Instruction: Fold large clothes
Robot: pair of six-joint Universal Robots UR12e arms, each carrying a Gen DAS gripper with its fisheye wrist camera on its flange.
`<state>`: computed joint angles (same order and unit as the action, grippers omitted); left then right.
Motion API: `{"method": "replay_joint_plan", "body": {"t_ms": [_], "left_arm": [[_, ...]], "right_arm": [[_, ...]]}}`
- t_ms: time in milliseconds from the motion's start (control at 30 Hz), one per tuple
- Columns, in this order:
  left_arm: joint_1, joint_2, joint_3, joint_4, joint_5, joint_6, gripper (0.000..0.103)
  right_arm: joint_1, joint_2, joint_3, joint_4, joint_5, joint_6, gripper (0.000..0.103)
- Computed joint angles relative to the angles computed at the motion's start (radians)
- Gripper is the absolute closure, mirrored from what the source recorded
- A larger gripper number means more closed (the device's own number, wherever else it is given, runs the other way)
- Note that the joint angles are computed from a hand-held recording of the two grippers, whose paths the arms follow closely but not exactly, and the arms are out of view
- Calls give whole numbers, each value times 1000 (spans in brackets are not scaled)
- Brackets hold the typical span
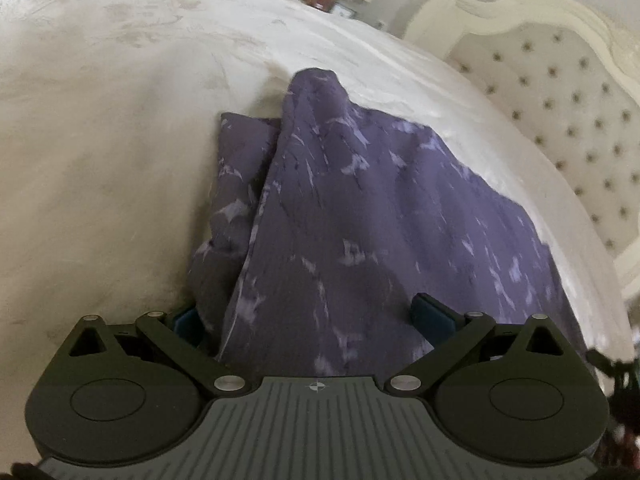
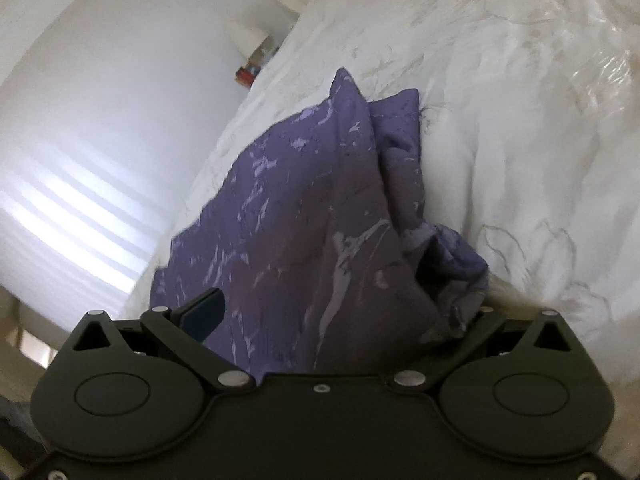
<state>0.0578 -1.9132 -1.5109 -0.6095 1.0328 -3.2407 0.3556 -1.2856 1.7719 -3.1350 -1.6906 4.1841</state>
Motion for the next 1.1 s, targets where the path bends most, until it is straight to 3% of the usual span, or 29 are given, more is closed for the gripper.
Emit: {"method": "replay_joint_plan", "body": {"t_ms": [100, 200, 233, 300, 333, 367, 400, 500, 733, 900, 1100], "left_arm": [[-10, -3, -2, 31, 38, -52, 1], [-7, 2, -23, 79, 31, -75, 3], [-3, 7, -36, 103, 21, -91, 10], [4, 18, -53, 124, 28, -134, 39], [10, 22, -58, 128, 10, -149, 44], [15, 24, -62, 130, -9, -156, 56], [17, 26, -63, 134, -19, -159, 67], [14, 32, -59, 138, -19, -151, 79], [42, 62, -69, 119, -102, -157, 83], [71, 118, -106, 41, -151, -83, 83], [123, 210, -161, -114, -192, 55, 83]], "right_arm": [[2, 19, 1, -65, -23, 31, 0], [13, 29, -4, -83, -64, 37, 0], [16, 30, -5, -83, -73, 29, 0], [20, 30, -6, -81, -78, 8, 0], [21, 30, -6, -79, -78, 1, 1], [22, 29, -7, -79, -81, -3, 7], [24, 28, -9, -68, -90, -3, 25], [25, 21, -15, -18, -82, 15, 54], [53, -8, -55, 98, -115, 18, 63], [84, -54, -43, 160, -108, 28, 63], [140, -123, -2, 257, -84, 110, 63]]}}
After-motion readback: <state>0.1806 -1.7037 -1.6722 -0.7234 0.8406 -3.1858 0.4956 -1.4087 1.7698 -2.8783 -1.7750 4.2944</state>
